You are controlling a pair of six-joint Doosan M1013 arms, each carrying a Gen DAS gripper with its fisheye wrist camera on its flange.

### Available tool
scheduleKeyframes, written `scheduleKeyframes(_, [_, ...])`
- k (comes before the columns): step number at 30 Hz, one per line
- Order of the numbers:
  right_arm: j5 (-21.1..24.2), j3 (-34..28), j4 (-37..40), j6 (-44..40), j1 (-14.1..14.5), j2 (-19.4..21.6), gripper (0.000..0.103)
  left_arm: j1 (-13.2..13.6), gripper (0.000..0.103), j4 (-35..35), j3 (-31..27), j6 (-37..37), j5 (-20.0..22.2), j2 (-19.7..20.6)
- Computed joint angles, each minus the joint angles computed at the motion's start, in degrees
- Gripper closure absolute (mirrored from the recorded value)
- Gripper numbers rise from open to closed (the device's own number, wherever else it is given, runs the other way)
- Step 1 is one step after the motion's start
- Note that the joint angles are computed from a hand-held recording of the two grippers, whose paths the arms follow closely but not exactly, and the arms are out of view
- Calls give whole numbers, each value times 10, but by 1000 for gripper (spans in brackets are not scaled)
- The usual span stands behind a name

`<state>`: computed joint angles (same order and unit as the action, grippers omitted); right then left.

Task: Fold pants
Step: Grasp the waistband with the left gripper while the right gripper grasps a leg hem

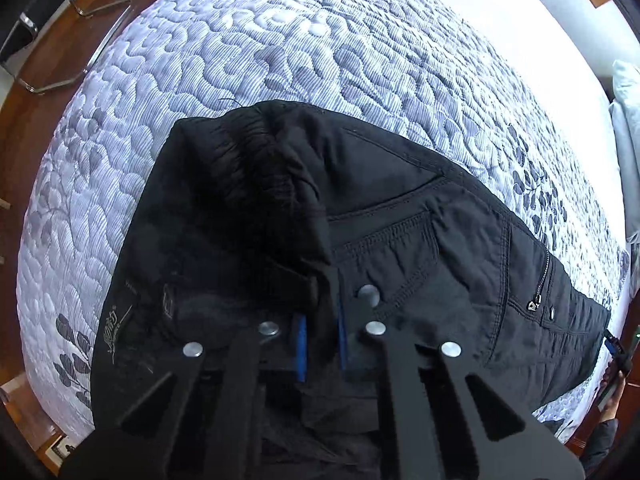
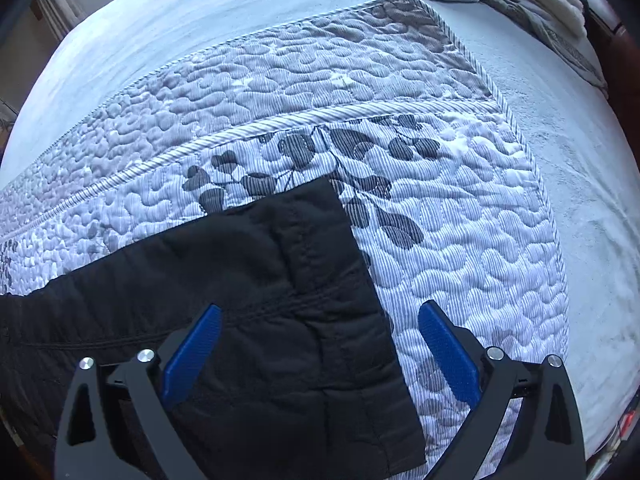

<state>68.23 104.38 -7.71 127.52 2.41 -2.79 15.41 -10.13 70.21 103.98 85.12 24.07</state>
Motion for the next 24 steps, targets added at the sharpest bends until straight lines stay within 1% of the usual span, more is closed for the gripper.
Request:
scheduleKeyframes(2, [6,-5,-3,-12,-7,8,4,2,94,-6,5,-2,-5,-1])
scheduleKeyframes(3, [6,-6,0,-19,-12,11,4,8,94,-9,8,2,-5,-3])
scheduleKeyframes(6, [1,-11,20,-38,-24,23,4,12,94,-13,9,6,-11,-1])
scheduleKeyframes(8, [0,-17,21,-46,-25,34,4,10,94,-11,10,2,-12,1])
scheduleKeyframes(11, [21,-27,31,-46,-31,54,3,4,93,5,11,6,-13,1])
scheduleKeyframes(13, [35,-35,40,-53,-36,64,3,-3,91,20,13,7,-14,1])
scheduleKeyframes(15, [42,-39,36,-57,-35,68,3,-11,85,23,11,-10,-10,5])
scheduleKeyframes(17, [37,-42,29,-65,-28,67,11,-20,81,29,12,-26,-11,8])
scheduleKeyframes(18, [30,-41,28,-73,-25,63,22,-23,81,34,13,-28,-13,8])
scheduleKeyframes(19, [26,-42,25,-73,-19,62,38,-29,81,44,15,-28,-15,7])
scheduleKeyframes(20, [29,-46,9,-64,-9,65,45,-33,81,51,16,-29,-18,7])
scheduleKeyframes(21, [33,-47,-7,-59,-4,63,65,-35,81,55,17,-29,-21,7])
scheduleKeyframes(22, [27,-46,1,-65,-3,58,87,-39,83,59,20,-32,-28,5])
scheduleKeyframes(23, [21,-46,9,-62,-3,53,87,-41,89,59,23,-32,-33,3])
scheduleKeyframes(24, [19,-47,1,-53,4,48,90,-43,92,59,28,-32,-40,-1])
